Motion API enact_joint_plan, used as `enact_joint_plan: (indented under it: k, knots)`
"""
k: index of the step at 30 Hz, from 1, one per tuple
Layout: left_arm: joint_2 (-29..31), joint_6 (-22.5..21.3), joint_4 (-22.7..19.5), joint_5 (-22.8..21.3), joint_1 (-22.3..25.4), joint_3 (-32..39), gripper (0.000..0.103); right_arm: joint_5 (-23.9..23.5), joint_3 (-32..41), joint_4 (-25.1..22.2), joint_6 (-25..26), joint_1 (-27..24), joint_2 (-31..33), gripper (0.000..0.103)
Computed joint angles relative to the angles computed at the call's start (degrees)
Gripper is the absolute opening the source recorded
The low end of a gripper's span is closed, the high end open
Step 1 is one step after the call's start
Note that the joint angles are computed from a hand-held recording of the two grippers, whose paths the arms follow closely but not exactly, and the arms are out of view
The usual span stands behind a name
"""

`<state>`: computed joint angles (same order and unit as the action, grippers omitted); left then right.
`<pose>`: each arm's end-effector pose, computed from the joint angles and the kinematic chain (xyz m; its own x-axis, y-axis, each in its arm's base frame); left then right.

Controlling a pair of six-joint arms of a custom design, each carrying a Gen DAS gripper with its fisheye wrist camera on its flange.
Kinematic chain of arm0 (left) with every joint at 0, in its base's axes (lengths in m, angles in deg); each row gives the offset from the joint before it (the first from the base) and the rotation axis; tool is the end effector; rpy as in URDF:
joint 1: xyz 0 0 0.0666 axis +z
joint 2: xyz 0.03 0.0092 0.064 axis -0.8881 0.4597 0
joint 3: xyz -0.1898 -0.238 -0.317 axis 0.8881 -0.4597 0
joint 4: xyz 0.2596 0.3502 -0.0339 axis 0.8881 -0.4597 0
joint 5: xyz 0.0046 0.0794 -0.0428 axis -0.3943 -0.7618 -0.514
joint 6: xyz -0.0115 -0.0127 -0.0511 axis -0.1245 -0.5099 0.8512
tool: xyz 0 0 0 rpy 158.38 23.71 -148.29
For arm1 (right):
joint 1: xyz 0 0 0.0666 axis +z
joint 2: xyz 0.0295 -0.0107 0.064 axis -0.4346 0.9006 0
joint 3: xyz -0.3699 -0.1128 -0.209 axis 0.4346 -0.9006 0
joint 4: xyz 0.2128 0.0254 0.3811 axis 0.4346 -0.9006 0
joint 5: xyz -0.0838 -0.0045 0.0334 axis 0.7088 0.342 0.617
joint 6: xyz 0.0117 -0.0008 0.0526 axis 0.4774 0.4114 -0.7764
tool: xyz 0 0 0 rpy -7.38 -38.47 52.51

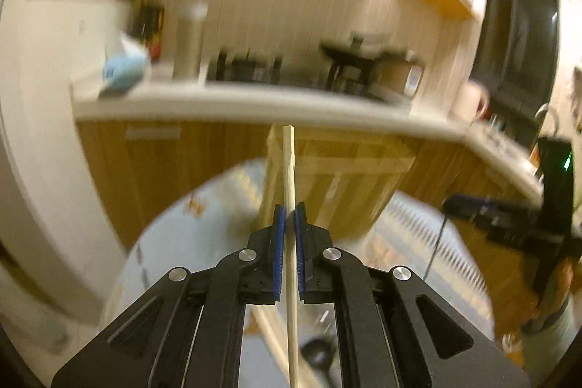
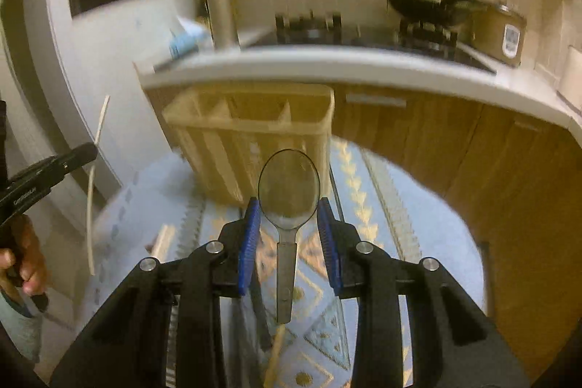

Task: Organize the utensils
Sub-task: 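Lift the chopstick and clear spoon and drop them into the tan caddy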

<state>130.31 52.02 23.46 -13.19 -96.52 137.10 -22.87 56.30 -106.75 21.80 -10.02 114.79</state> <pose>0.4207 -0.2682 0.5287 -0.4753 -0.1352 -0.8694 0.0867 0.9761 -0.1992 0.4886 0.1458 0.5258 -0.5744 -0.1773 -0.7992 -0.4516 0.8829 0.1287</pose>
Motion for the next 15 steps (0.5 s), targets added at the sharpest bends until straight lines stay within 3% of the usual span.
enact_joint_plan:
  k: [7, 12, 15]
  knots:
    - [3.95, -6.47, 13.10, -0.54, 0.41, 7.13, 0.004, -2.19, 4.36, 8.74, -4.53, -0.39, -0.92, 0.029]
    - [8.02, -8.86, 21.19, 0.13, 1.06, 11.89, 0.004, 4.11, 8.77, 14.02, -5.44, 0.99, 1.12, 0.029]
    - [10.49, -9.38, 23.44, -0.40, 1.90, 14.14, 0.004, 8.16, 11.03, 16.50, -5.46, 1.82, 3.91, 0.029]
